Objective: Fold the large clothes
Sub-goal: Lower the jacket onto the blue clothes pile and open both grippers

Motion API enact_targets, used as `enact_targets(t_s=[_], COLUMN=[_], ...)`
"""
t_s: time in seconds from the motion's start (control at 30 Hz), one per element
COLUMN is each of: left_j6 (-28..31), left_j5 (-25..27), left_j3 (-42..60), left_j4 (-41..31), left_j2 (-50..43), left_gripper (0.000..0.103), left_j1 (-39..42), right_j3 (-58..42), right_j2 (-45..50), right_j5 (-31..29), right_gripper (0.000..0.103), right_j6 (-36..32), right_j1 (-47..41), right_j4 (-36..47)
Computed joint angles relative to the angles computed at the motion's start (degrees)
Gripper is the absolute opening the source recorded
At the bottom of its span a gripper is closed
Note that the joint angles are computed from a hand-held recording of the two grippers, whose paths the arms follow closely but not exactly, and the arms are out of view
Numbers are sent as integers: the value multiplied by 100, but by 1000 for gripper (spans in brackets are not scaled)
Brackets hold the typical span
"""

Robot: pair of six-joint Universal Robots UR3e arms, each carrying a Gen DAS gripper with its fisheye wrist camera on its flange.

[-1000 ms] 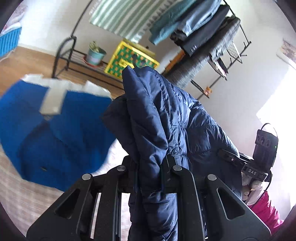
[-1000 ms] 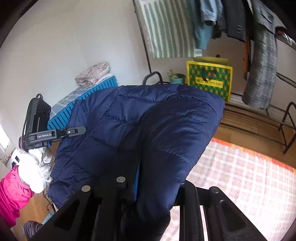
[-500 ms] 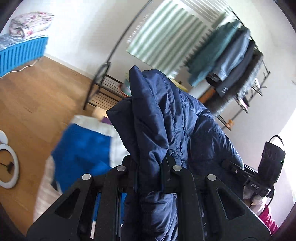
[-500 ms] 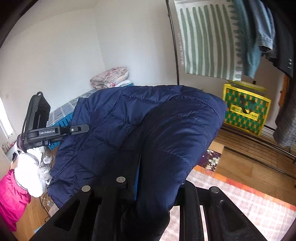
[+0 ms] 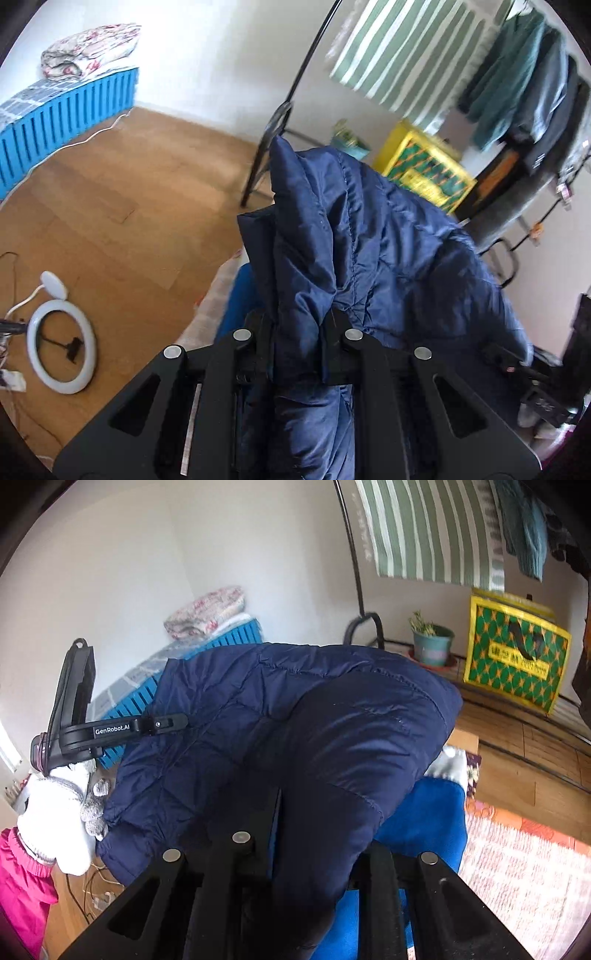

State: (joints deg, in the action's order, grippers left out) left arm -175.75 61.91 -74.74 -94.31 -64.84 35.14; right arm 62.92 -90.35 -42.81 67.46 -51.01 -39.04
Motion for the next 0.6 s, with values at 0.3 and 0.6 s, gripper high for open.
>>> enact_targets(t_s=[0.3,0.6], left_j6=[-855,-472], left_j5=[1196,960], left_j3=[-712,414], left_j4=[935,-156], left_j2=[180,582], left_gripper=[37,37], left_j1=[-509,-57], right_j3=[385,-669], right_j2=[38,111], right_j5=[-383,-382], right_gripper=[38,38], right_j6=[642,-469], right_j1=[94,-666], right_j4=[-1121,399])
